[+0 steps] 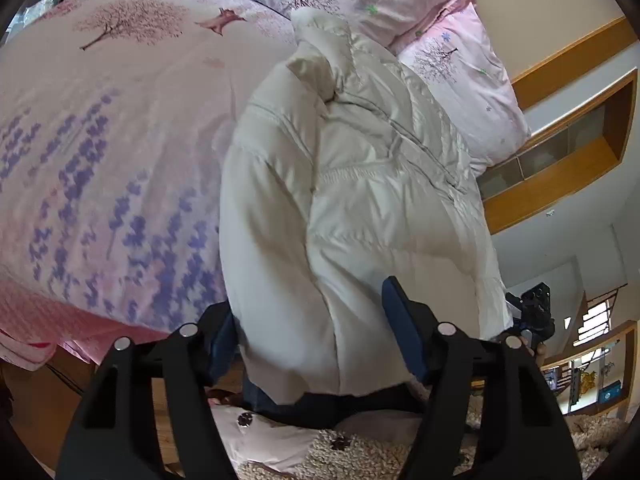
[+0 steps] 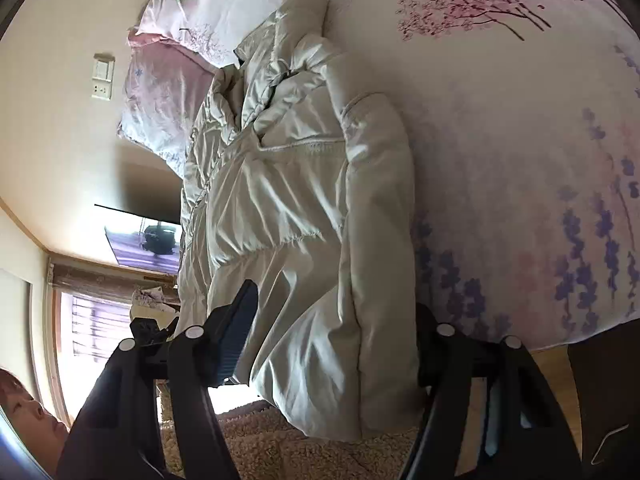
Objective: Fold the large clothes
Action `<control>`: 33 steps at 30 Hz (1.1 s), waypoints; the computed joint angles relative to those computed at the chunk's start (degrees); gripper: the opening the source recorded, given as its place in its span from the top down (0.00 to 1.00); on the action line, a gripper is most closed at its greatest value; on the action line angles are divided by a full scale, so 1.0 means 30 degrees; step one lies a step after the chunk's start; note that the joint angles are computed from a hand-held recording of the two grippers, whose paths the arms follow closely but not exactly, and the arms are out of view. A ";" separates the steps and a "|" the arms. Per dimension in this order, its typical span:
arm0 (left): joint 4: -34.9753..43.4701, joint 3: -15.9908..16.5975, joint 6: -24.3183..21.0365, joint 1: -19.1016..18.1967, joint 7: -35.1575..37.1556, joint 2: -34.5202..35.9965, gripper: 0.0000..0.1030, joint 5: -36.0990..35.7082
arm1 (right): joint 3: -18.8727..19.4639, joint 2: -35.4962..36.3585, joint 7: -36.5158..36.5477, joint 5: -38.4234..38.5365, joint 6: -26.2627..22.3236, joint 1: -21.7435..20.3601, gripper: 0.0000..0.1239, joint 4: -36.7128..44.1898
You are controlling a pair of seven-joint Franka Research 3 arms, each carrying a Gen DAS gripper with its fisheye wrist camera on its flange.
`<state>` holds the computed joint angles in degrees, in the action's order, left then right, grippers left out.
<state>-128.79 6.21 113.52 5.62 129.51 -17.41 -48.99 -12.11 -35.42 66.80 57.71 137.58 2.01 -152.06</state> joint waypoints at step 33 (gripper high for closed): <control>0.4191 -0.0573 0.4410 -0.1439 0.0487 0.0985 0.87 -0.4632 | 0.0753 0.0779 -0.3268 0.2397 0.9911 0.5288 0.89 0.4728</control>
